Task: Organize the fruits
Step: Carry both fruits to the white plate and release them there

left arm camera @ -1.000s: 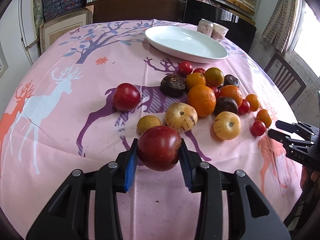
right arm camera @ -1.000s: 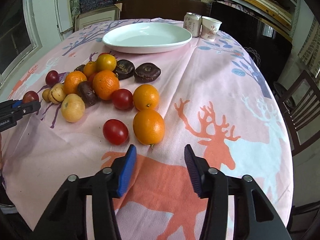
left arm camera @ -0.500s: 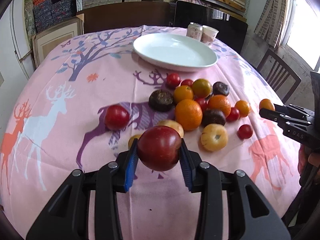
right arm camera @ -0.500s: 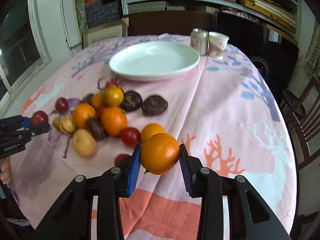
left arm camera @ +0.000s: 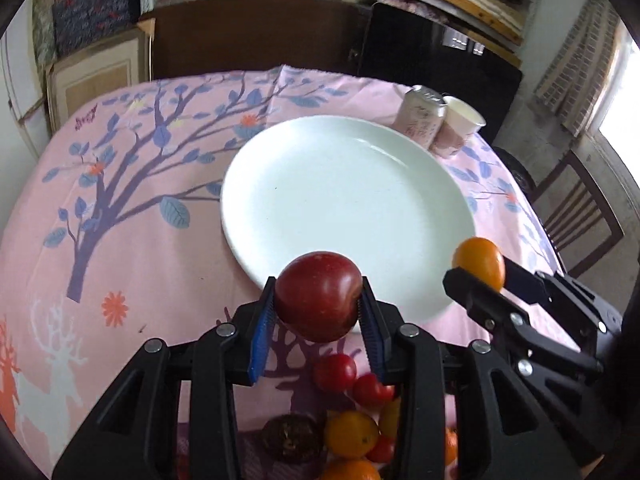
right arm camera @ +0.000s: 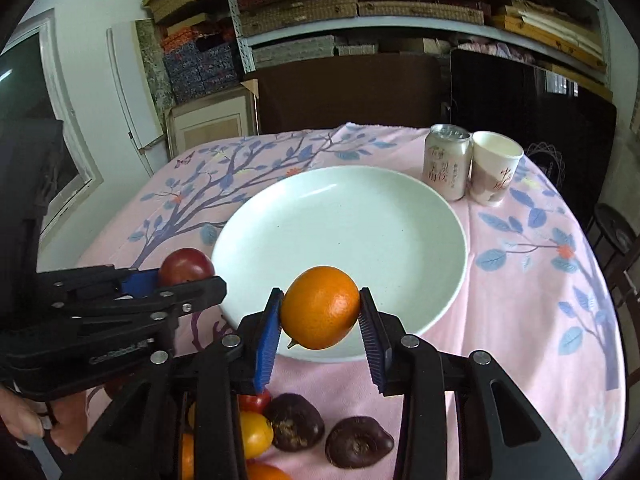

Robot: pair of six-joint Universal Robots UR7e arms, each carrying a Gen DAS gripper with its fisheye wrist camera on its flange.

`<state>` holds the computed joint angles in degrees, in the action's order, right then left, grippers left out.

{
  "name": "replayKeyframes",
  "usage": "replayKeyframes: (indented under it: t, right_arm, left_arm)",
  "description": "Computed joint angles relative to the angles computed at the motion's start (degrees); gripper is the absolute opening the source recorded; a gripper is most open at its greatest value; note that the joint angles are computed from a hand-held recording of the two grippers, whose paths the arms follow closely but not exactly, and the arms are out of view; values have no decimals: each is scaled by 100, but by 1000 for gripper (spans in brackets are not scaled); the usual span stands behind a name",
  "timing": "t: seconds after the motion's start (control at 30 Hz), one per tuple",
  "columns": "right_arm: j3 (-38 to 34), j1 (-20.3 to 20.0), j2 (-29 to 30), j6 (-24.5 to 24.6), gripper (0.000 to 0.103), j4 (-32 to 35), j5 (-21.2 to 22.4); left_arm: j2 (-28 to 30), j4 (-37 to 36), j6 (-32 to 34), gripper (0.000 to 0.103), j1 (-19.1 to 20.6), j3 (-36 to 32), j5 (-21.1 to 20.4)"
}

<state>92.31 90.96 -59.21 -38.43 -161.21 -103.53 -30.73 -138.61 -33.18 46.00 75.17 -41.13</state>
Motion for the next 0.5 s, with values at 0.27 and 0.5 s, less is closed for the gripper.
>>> replayKeyframes:
  t: [0.27, 0.5]
  right_arm:
    - [-479, -40, 552, 83, 39, 94, -586]
    - [-134, -115, 178, 20, 55, 53, -376]
  left_arm:
    - [324, -150, 106, 38, 268, -387, -290]
    - [113, -643, 278, 82, 69, 5, 132]
